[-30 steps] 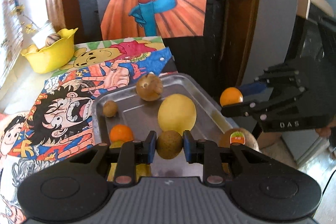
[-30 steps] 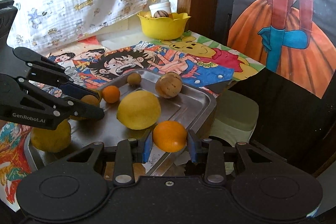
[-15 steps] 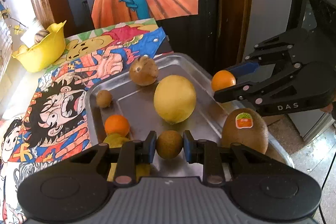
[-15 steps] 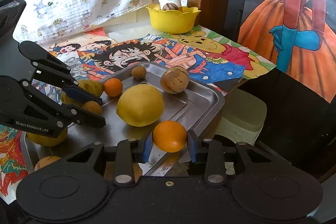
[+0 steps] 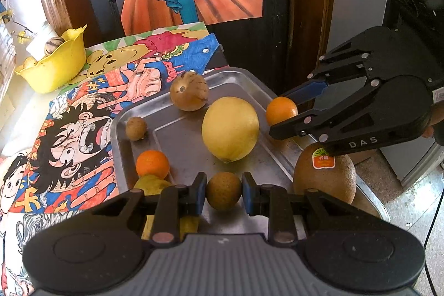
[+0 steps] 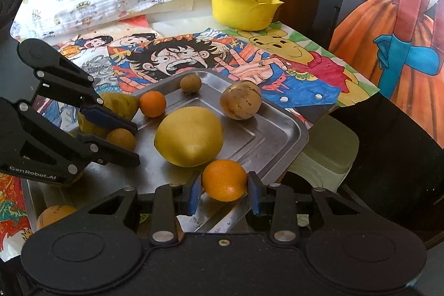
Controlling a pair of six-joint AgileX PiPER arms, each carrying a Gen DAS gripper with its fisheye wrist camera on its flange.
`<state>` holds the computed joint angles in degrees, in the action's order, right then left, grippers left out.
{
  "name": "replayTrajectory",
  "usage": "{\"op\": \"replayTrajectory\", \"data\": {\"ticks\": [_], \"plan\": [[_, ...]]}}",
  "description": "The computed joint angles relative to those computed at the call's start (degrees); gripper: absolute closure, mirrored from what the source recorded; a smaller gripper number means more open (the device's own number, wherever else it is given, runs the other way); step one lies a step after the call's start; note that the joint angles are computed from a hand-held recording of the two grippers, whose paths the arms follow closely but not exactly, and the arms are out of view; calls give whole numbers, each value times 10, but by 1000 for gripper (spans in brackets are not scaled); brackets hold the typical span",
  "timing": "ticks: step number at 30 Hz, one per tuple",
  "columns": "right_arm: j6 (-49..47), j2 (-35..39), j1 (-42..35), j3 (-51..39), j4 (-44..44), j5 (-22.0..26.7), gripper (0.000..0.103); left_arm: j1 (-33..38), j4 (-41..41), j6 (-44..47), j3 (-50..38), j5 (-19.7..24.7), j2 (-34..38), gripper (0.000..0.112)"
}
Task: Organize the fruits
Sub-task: 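Lower both fruits onto the tray and open both tools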
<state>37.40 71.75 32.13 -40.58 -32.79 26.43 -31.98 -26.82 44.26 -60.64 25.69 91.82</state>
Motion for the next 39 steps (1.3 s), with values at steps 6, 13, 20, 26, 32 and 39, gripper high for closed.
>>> {"op": "replayTrajectory", "data": {"ticks": [6,13,20,26,32,39], "plan": [[-23,5,-8,-5,21,3,66,-4,10,-7,-1,-3,2,83],[-45,18,-12,-25,39,26,66,-10,28,-22,-8,5,7,82],[-40,14,-14,-22,37,26,65,-15,48,-40,-10,8,6,81],[-10,0,-10,-7,18,23,61,-15,50,-44,-11,9,6,77],[15,-14,-5,-2,2,29,58,-15,51,-57,-9,6,1,68],[40,-31,5,2,-15,46,56,-17,54,-64,1,-2,-13,60]]}}
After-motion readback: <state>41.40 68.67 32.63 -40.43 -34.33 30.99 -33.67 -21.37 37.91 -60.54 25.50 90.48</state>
